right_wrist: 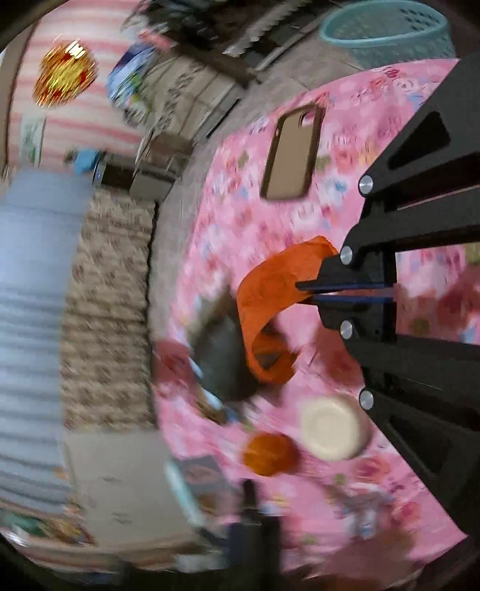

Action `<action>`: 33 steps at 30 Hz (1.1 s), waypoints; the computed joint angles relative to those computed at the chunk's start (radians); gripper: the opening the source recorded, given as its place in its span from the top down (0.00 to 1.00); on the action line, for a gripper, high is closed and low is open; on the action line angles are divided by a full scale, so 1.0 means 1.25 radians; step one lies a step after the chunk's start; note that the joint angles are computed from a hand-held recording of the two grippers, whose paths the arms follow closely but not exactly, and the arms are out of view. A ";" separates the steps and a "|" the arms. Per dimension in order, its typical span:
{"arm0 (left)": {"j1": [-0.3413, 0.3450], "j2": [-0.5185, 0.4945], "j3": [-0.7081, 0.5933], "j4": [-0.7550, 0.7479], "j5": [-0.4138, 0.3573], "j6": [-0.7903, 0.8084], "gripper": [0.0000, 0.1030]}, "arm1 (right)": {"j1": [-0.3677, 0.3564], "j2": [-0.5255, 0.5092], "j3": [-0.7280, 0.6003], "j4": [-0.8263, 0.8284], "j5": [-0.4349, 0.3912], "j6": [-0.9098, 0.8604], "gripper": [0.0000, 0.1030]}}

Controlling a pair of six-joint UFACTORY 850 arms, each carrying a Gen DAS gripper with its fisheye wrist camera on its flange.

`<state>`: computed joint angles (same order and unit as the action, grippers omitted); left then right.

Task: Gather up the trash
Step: 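Grasp the orange peel with the left gripper while the right grasps the orange wrapper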

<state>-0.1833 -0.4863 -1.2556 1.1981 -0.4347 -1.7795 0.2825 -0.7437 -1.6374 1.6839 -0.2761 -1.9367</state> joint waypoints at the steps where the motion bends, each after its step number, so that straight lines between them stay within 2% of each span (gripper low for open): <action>1: -0.002 -0.008 -0.009 -0.011 0.008 0.020 0.11 | -0.006 0.000 -0.004 -0.009 -0.008 0.019 0.98; 4: -0.013 -0.054 -0.067 -0.101 -0.005 0.155 0.11 | -0.025 -0.003 -0.018 -0.063 -0.049 0.087 0.98; 7: -0.019 -0.118 -0.148 -0.236 -0.068 0.341 0.12 | -0.034 -0.002 -0.023 -0.037 -0.054 0.062 0.98; 8: -0.018 -0.128 -0.161 -0.258 -0.081 0.364 0.21 | -0.039 -0.002 -0.023 -0.040 -0.063 0.069 0.98; 9: -0.017 -0.132 -0.165 -0.275 -0.082 0.377 0.35 | -0.042 -0.005 -0.027 -0.040 -0.068 0.075 0.98; 10: -0.013 -0.130 -0.162 -0.297 -0.064 0.388 0.43 | -0.046 -0.006 -0.031 -0.047 -0.075 0.087 0.98; 11: -0.010 -0.125 -0.155 -0.317 -0.043 0.399 0.57 | -0.049 -0.006 -0.033 -0.049 -0.083 0.092 0.98; 16: -0.020 -0.108 -0.132 -0.283 -0.026 0.362 0.63 | -0.064 -0.017 -0.055 -0.085 -0.107 0.134 0.98; 18: -0.020 -0.099 -0.122 -0.266 -0.013 0.334 0.64 | -0.067 -0.041 -0.093 -0.193 -0.118 0.239 0.97; 20: -0.022 -0.091 -0.113 -0.235 -0.006 0.298 0.64 | -0.064 -0.068 -0.129 -0.295 -0.085 0.340 0.94; 21: -0.022 -0.087 -0.109 -0.228 0.002 0.290 0.64 | -0.066 -0.090 -0.160 -0.362 -0.096 0.410 0.74; 22: -0.021 -0.088 -0.109 -0.227 0.005 0.289 0.64 | -0.067 -0.107 -0.185 -0.420 -0.110 0.468 0.28; 23: -0.019 -0.088 -0.108 -0.228 0.006 0.292 0.65 | -0.065 -0.122 -0.205 -0.463 -0.117 0.512 0.14; 28: -0.016 -0.076 -0.094 -0.180 0.021 0.239 0.66 | -0.051 -0.178 -0.276 -0.709 -0.098 0.767 0.14; 30: -0.015 -0.074 -0.091 -0.181 0.024 0.245 0.66 | -0.050 -0.206 -0.314 -0.771 -0.139 0.839 0.14; 33: -0.013 -0.079 -0.096 -0.194 0.021 0.269 0.66 | -0.043 -0.221 -0.328 -0.869 -0.133 0.929 0.14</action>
<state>-0.1997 -0.5852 -1.3758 0.9554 -0.4086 -1.4431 0.2287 -1.0199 -2.0480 0.5979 -0.4421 -0.7750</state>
